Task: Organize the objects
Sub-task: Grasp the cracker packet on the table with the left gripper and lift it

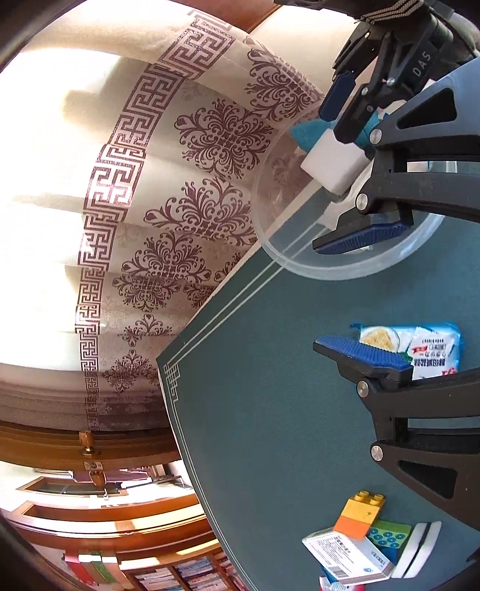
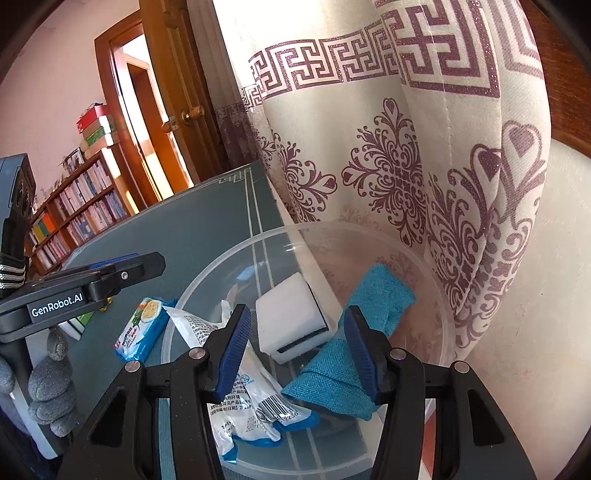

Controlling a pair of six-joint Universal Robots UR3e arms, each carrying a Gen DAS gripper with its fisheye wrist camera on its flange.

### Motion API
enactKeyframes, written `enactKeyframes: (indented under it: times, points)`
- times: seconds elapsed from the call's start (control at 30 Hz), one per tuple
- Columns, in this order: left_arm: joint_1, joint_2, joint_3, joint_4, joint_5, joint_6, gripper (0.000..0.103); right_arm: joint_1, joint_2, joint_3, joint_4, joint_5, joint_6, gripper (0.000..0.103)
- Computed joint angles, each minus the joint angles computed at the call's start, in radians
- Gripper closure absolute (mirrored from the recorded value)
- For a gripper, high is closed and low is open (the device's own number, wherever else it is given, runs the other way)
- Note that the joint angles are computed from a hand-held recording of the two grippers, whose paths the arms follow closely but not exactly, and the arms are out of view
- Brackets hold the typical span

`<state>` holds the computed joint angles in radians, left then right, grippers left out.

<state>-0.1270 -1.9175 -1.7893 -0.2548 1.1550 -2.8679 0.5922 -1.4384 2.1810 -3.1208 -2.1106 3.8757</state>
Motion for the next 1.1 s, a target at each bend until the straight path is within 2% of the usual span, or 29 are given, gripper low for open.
enactKeyframes:
  times: [0.2,0.37,0.77,0.9,1.1]
  points:
    - [0.062,0.015,-0.066,0.004,0.044,0.016,0.054,0.008,0.012,-0.012,0.005,0.001,-0.001,0.049]
    - [0.054,-0.001,-0.103,0.004,0.077,0.039,0.054,0.009,0.018,-0.019,0.006,0.005,-0.007,0.049]
    - [0.025,-0.062,-0.064,-0.022,0.13,0.04,0.054,0.007,0.017,-0.012,-0.002,0.009,-0.007,0.049]
    - [0.019,-0.064,-0.059,-0.017,0.138,0.032,0.06,0.007,0.017,-0.012,-0.002,0.008,-0.007,0.049]
    - [-0.004,-0.049,-0.031,-0.018,0.147,0.022,0.06,0.016,0.014,-0.013,-0.001,0.001,-0.001,0.049]
